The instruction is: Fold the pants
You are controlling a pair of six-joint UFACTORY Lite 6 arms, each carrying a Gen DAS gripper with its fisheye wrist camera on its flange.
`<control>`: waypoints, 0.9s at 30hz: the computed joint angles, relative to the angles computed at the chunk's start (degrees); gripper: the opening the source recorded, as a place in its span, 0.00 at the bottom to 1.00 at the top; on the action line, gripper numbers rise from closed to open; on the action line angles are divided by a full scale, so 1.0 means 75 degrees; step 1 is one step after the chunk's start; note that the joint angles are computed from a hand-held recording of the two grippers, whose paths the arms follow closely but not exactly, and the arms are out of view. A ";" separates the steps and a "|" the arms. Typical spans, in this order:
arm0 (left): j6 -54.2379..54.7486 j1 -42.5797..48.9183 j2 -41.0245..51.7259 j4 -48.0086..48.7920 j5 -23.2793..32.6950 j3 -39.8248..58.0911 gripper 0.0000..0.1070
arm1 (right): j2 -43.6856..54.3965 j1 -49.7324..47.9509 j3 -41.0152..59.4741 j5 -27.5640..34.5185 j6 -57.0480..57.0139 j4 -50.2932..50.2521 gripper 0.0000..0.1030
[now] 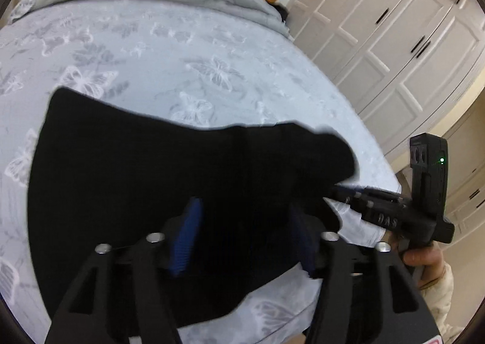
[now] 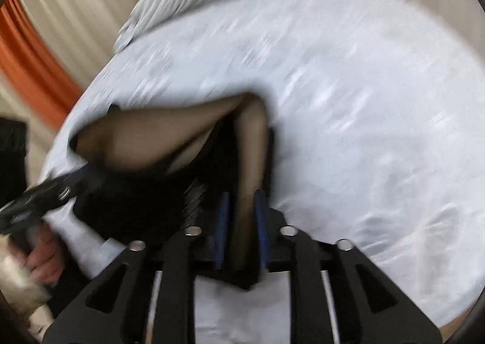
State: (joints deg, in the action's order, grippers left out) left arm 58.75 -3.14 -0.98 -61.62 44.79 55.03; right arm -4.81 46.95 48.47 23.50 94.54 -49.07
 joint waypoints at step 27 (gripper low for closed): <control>-0.2379 0.1162 -0.0404 0.3920 -0.3334 -0.0628 0.80 | 0.1428 -0.0469 0.0837 -0.0256 -0.0340 0.0791 0.05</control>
State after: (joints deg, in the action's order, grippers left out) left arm 40.91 5.58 -4.01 -32.23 19.79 50.32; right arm 5.90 43.43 54.75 21.58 91.99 -43.14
